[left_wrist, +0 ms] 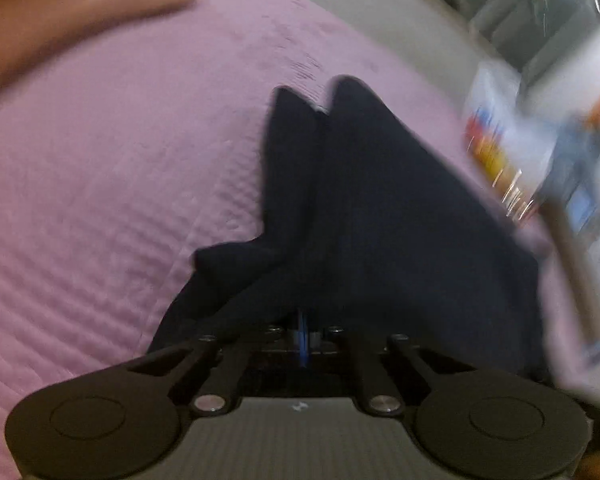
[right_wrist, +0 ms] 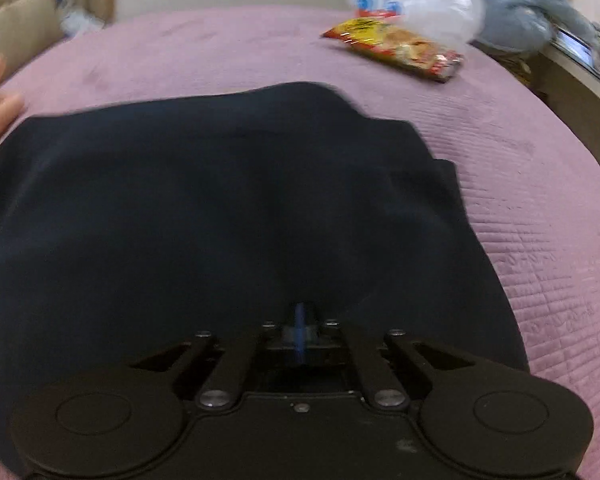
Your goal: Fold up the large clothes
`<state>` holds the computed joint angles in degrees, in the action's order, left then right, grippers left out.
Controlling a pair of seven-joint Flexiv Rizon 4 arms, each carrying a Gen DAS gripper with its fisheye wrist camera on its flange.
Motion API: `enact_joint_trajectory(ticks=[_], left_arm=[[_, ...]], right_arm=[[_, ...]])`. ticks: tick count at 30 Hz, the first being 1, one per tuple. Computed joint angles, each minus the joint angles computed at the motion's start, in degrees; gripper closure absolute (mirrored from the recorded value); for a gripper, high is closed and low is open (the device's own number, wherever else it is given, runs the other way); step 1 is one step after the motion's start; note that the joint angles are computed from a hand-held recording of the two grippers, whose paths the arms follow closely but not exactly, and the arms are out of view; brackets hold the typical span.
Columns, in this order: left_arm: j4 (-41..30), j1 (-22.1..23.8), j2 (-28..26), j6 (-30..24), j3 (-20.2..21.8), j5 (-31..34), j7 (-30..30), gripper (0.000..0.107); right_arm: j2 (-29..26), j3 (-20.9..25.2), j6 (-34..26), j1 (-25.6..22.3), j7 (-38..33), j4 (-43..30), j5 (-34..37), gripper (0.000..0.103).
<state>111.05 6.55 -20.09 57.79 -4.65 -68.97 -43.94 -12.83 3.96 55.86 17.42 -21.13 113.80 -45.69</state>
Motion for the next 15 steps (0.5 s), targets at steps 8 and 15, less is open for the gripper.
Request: enact_joint_trajectory(ticks=[8, 15], left_arm=[[4.94, 0.96, 9.15, -2.70, 3.64, 0.67, 1.58, 0.083], [12.12, 1.08, 14.86, -7.88, 8.23, 1.48, -6.22, 0.070]], right_arm=[[5.58, 2.99, 1.34, 0.68, -2.21, -1.76, 4.93, 0.095], [2.82, 5.39, 1.93, 4.48, -3.26, -1.77, 9.88, 0.096]])
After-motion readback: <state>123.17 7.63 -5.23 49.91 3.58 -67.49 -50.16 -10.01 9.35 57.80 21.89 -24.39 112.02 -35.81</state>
